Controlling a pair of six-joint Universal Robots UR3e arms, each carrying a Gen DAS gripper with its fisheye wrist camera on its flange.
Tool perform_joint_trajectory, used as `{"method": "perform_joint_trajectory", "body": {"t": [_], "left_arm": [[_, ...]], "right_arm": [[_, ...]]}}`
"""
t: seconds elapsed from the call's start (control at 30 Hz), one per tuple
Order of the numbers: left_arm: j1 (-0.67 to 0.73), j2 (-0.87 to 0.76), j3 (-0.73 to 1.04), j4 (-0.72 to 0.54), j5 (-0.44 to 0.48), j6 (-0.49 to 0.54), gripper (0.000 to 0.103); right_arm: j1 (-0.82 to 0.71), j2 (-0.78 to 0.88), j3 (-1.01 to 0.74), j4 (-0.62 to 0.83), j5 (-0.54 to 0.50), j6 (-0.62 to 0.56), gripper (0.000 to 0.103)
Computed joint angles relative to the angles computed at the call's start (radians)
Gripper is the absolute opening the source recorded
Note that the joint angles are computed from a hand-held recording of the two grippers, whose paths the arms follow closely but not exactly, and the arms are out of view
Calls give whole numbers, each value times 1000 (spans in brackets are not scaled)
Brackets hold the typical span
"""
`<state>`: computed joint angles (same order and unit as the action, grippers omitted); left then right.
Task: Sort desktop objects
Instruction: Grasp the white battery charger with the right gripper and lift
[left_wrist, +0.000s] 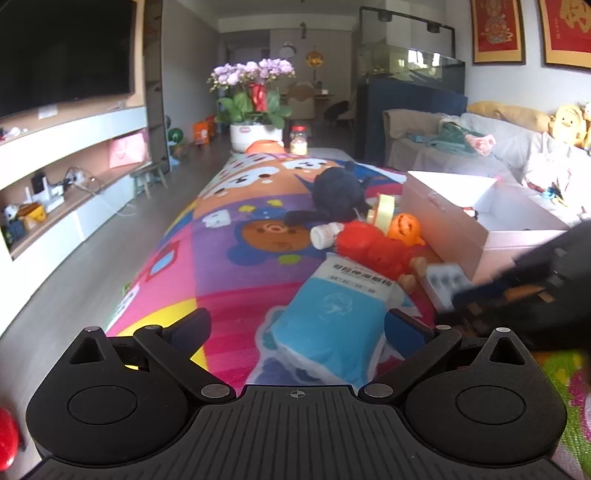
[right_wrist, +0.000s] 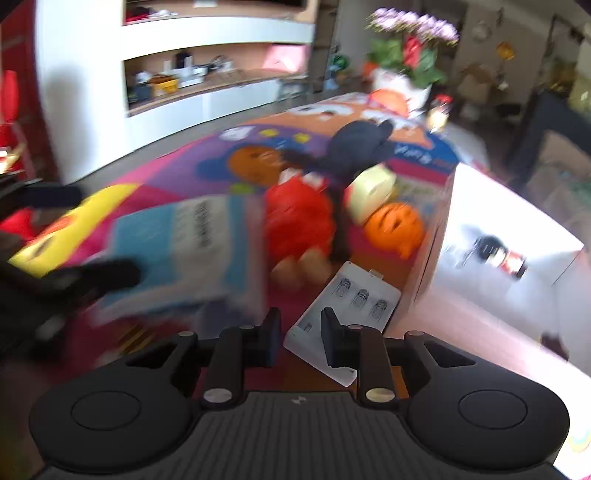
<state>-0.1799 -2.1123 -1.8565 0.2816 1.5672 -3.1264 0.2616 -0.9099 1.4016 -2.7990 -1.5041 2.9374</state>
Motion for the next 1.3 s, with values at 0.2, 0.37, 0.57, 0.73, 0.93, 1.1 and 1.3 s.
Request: {"method": "perform_joint_trajectory", "body": {"t": [0.2, 0.37, 0.57, 0.73, 0.93, 1.1, 1.3], "left_arm": [[-30, -11, 21, -29, -9, 29, 103], [-62, -41, 72, -70, 19, 38, 103], [-104, -49, 119, -104, 61, 54, 103], [-132, -60, 155, -130, 91, 83, 103], [-148, -98, 203, -152, 158, 107, 103], [-127, -120, 240, -220, 157, 113, 103], [-89, -75, 200, -280, -6, 82, 103]], "right_arm": [[-61, -288, 431, -98, 33, -91, 24], [-106, -401, 685, -300, -131, -99, 25], [-64, -257, 806, -726, -475, -128, 58], [-202, -380, 870, -659, -242, 78, 91], [-287, -331, 750, -511, -106, 306, 99], [-259, -231, 715, -607, -106, 312, 83], [-300, -318, 857, -668, 89, 160, 82]]}}
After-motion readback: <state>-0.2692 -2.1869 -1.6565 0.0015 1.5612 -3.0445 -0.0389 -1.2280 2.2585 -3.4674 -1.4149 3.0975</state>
